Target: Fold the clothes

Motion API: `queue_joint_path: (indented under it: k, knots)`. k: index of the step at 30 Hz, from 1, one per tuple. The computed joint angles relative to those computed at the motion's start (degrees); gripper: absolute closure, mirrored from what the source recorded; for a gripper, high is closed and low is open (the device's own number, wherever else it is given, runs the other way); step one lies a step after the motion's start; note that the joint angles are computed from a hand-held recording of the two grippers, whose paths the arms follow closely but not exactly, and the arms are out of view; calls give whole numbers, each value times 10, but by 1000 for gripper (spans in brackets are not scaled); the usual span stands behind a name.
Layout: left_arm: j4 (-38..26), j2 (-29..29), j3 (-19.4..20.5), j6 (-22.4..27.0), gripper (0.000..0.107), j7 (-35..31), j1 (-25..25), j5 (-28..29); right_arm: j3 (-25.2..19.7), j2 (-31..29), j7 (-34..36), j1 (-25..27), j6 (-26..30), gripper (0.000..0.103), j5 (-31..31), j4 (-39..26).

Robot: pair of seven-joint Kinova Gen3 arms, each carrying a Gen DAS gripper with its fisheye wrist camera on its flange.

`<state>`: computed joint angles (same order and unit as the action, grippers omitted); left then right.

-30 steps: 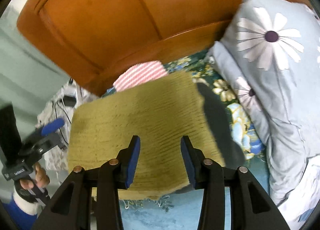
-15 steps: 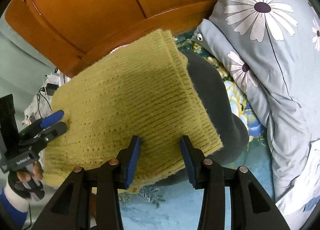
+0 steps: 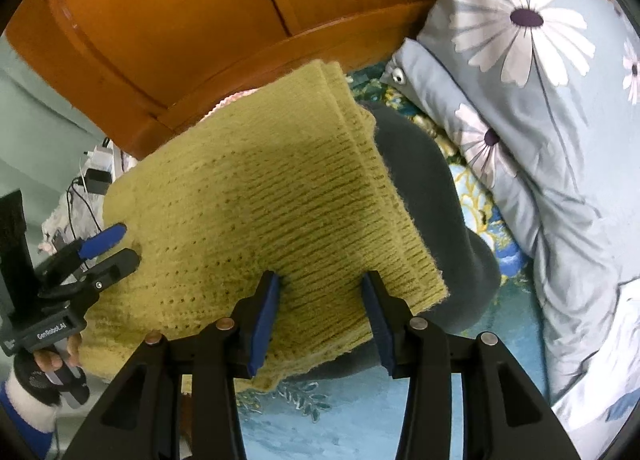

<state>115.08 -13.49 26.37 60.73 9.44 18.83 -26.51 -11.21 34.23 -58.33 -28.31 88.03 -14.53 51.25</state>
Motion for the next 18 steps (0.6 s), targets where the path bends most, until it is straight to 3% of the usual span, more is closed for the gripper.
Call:
queue_joint_path:
  k: [5,7,10,14,18]
  knots:
    - [-44,24,29,60,26,37,18,-16,-8,-51,22,23,-24,58,-19,54]
    - [-57,30,39,79,24,66,33,-26,-9,-72,26,34,-32,47,-32,82]
    - [-79,46,56,112,20,110,59,-44,-9,-106,34,53,-41,47,-49,129]
    - [-111,76,82,160,4,180,101,-73,-3,-142,44,68,-55,47,-55,187]
    - [-143,114,97,208,4,234,149,-92,5,-172,53,86,-61,45,-60,231]
